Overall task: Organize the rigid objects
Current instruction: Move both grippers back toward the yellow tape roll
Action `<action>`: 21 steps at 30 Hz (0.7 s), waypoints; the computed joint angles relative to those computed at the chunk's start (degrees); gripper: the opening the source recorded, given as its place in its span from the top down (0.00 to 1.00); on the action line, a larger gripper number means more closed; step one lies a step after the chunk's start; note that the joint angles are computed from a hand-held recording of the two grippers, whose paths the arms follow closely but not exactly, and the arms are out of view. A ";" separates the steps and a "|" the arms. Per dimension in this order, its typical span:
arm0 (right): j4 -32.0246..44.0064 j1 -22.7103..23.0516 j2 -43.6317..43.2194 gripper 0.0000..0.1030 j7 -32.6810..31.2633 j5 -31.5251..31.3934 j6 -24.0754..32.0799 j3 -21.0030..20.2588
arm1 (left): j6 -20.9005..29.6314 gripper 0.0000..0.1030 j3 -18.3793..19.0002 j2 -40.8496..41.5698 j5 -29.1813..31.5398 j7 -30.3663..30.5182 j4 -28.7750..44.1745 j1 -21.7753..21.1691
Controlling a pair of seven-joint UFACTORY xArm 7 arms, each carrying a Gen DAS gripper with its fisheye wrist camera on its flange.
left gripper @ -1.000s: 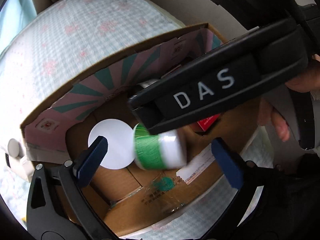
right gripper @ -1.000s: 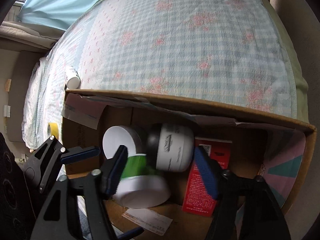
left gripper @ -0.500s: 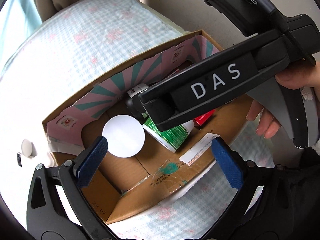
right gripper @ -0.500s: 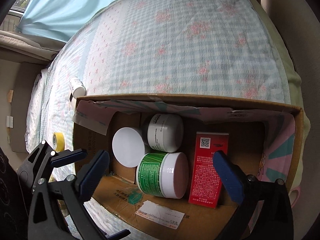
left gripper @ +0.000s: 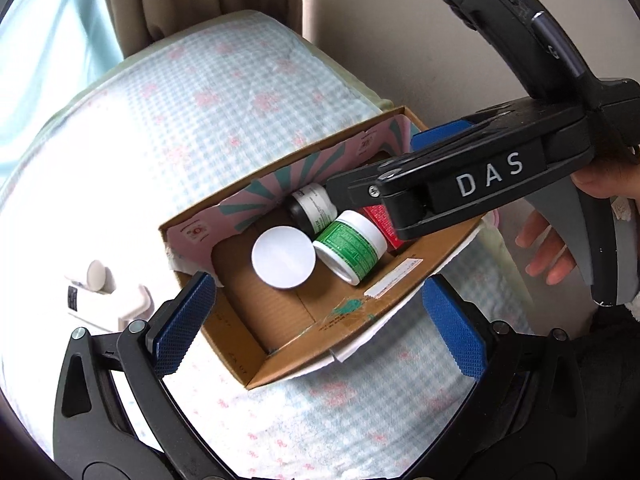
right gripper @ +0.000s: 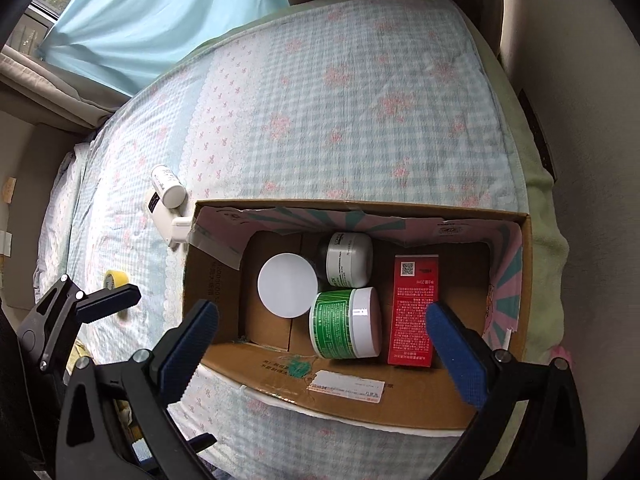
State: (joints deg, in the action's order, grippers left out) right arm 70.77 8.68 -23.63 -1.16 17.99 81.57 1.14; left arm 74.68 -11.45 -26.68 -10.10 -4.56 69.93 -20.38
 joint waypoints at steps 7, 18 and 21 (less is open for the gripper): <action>8.44 1.57 0.72 0.00 5.39 -5.93 0.00 5.11 | 8.18 0.00 2.93 -5.33 1.36 0.95 4.07 2.49; 22.32 8.61 6.52 0.00 17.41 -16.63 1.17 15.60 | 17.13 0.00 10.82 -19.26 8.17 6.04 3.64 12.27; 24.06 11.52 8.79 0.00 20.61 -18.44 0.16 18.12 | 18.57 0.00 13.92 -22.20 10.59 9.40 2.73 15.46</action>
